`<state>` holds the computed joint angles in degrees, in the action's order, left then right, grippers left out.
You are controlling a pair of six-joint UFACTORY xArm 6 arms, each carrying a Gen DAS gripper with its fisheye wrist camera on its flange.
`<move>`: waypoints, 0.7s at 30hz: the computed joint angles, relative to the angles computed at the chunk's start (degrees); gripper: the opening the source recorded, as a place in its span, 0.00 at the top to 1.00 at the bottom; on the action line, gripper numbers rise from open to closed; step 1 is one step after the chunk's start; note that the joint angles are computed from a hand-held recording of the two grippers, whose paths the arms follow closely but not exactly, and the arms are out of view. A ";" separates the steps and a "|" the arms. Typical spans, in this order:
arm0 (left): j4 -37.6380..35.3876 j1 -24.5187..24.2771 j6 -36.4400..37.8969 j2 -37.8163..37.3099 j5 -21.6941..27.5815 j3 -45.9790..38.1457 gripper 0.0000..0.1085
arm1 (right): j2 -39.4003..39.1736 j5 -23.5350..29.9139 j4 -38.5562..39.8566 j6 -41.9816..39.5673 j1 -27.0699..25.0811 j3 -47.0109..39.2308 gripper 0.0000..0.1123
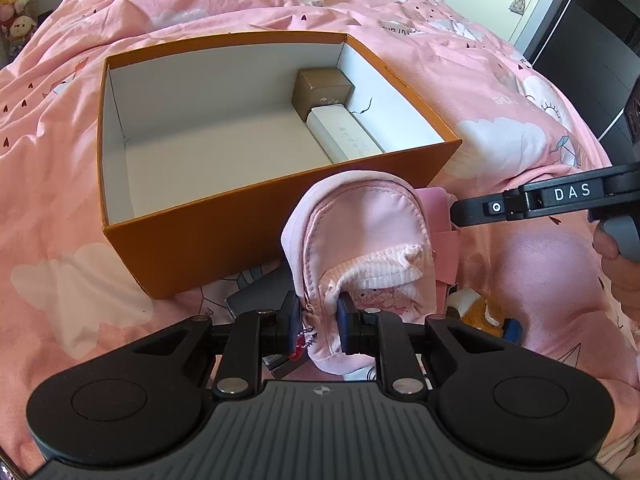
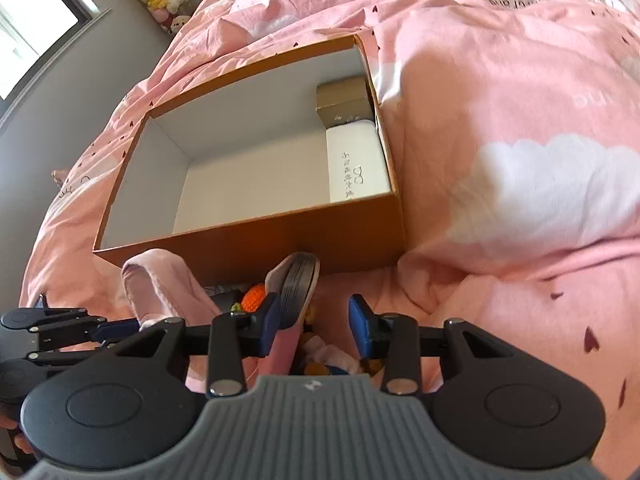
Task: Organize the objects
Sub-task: 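Carry the pink pouch and pink wallet over the orange box with both grippers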
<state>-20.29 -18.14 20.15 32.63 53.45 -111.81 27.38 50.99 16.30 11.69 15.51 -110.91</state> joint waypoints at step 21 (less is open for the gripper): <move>-0.42 0.44 -6.71 1.80 -0.83 -0.54 0.81 | -2.21 -3.71 -1.57 9.52 1.49 5.95 0.64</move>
